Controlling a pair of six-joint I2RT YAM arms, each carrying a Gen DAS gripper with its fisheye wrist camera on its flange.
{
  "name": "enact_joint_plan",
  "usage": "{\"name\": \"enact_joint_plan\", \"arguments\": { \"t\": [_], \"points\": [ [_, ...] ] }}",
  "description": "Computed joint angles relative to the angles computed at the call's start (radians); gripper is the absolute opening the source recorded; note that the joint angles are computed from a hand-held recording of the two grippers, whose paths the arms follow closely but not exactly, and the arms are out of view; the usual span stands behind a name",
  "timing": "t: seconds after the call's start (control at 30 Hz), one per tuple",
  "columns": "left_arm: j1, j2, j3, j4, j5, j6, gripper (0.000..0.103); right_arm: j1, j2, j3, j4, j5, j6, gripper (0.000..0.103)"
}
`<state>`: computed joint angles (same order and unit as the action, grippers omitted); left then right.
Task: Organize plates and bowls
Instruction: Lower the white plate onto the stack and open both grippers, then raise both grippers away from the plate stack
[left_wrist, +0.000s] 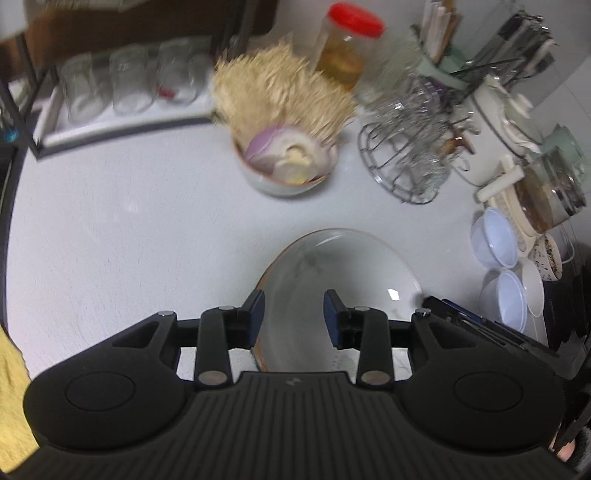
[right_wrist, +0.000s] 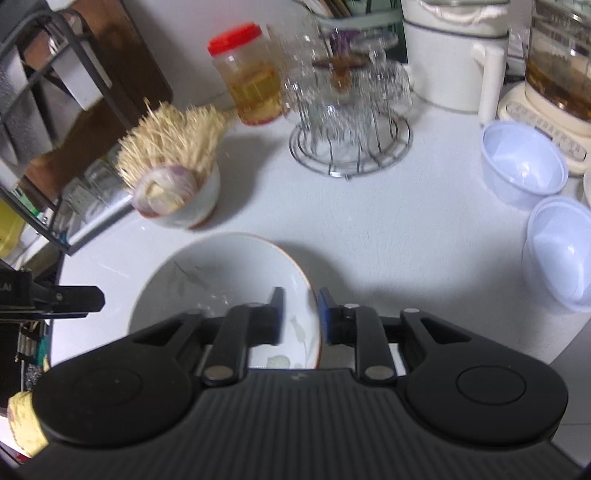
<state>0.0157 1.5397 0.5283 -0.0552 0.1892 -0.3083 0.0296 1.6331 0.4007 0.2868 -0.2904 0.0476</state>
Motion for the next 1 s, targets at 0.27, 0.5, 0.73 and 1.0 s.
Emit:
{"name": "enact_joint_plan", "arguments": {
  "t": [0.27,0.5,0.73,1.0],
  "points": [
    [-0.148,-0.254,-0.025,-0.122,-0.127,-0.051,0.041,-0.058,-0.230,-0.014,-0.149,-0.064,-0.044,0.063],
    [-0.292,-0.411,-0.015,-0.228,-0.236,-0.139,0.045,-0.150,-0.417,-0.001,-0.310,-0.129,-0.111,0.086],
    [-0.455,-0.475,0.007,-0.297,-0.363,-0.251,0.048,-0.275,-0.523,0.034,-0.481,-0.232,-0.225,0.087],
    [-0.579,-0.486,0.012,-0.310,-0.384,-0.384,0.049,-0.437,-0.584,0.089,-0.693,-0.381,-0.395,0.087]
  ]
}}
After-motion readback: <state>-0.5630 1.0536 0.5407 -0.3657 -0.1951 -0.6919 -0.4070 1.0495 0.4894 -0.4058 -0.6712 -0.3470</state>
